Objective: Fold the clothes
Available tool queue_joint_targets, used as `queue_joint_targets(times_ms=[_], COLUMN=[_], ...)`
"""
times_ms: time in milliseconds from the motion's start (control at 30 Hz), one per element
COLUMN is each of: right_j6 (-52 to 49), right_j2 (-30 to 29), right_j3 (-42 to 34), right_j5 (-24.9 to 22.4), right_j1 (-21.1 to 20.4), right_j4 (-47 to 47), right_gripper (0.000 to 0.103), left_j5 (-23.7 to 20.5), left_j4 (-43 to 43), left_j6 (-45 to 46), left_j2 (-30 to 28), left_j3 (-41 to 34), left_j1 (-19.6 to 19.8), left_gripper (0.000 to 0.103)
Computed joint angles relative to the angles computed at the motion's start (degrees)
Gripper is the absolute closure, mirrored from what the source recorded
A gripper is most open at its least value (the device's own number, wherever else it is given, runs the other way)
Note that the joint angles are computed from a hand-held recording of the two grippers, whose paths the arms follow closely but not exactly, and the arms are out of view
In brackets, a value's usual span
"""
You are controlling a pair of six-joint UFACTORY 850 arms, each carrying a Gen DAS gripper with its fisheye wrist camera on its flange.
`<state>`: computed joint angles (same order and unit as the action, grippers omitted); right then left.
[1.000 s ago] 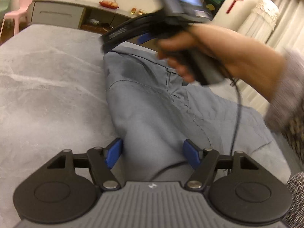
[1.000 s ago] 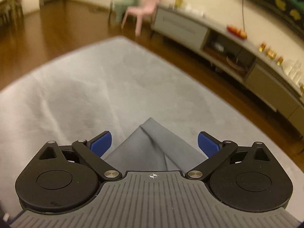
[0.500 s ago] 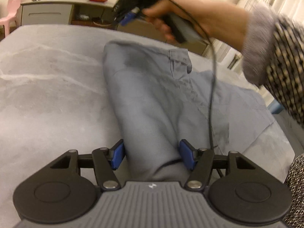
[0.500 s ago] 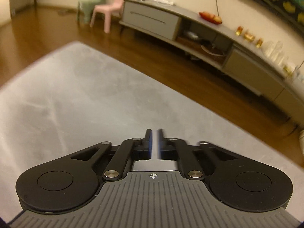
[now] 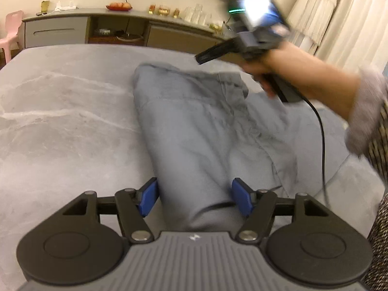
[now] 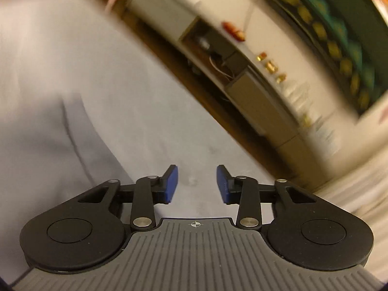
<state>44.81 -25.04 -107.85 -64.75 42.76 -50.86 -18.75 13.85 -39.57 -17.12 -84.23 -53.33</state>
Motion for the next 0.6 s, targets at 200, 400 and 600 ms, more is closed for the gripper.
queue_joint_targets(times_ms=[200, 400, 600], right_j6=[18.5, 31.8, 41.1], right_j2=[24.6, 40.8, 44.7], right_j3=[23.6, 45.8, 52.3], right_j5=[17.9, 33.7, 45.8], right_j1=[1.5, 1.0, 2.6], right_j4=[13.4, 21.9, 21.2], right_gripper=[0.019, 0.019, 0.024], left_j5=[1.2, -0.4, -0.2], left_j4=[2.1, 2.5, 1.7], left_j6=[-7.6, -6.2, -5.3], left_j2=[2.0, -0.3, -2.7], left_j3=[1.8, -0.8, -2.7], left_j1=[1.5, 0.2, -0.8], left_gripper=[0.035, 0.034, 0.031])
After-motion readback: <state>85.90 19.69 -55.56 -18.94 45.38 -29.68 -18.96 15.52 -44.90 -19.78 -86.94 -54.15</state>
